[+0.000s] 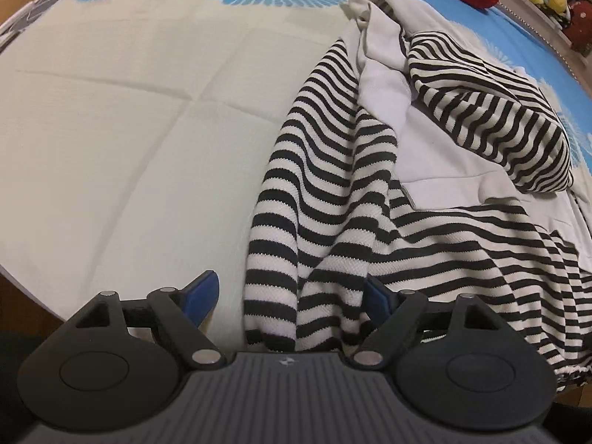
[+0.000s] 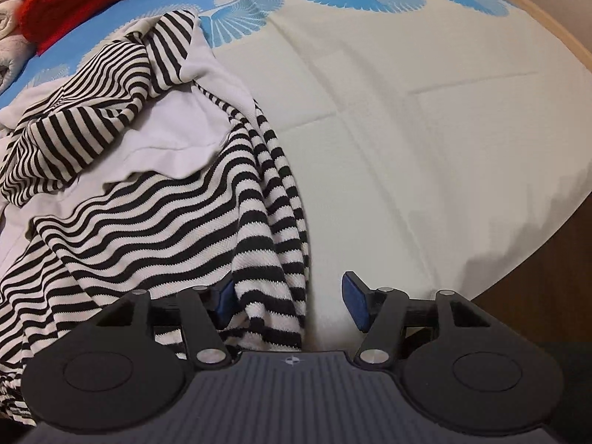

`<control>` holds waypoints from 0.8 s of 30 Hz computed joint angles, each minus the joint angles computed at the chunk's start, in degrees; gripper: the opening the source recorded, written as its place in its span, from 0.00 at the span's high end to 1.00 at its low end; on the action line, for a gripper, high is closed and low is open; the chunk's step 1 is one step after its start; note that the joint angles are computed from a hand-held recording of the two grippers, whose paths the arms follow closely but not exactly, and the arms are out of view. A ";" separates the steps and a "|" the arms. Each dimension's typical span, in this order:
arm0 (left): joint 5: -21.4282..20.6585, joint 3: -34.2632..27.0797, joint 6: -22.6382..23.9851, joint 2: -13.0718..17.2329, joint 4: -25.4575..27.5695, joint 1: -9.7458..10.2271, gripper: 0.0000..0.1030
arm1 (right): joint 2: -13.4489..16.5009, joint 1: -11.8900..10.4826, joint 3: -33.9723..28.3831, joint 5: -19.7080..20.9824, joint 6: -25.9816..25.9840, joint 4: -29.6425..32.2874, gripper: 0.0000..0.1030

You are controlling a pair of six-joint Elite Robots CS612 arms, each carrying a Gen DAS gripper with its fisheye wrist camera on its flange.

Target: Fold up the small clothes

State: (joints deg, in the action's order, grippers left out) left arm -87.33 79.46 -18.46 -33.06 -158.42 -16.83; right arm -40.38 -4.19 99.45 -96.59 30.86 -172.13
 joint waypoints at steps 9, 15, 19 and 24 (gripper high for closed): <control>-0.24 0.54 -0.14 -0.29 -0.52 -0.05 0.17 | -0.04 0.04 -0.16 0.25 -0.39 0.47 0.41; -1.71 0.76 -3.21 -0.50 -1.52 0.68 0.17 | -0.24 0.13 0.64 -1.25 0.15 -3.44 0.41; -4.54 0.81 -10.25 -0.73 -2.69 1.99 0.17 | -0.21 0.18 1.81 -3.22 0.82 -11.10 0.41; -9.73 0.67 -12.60 -0.57 -3.41 2.80 0.17 | -0.20 -0.68 1.72 0.24 1.89 -9.19 0.41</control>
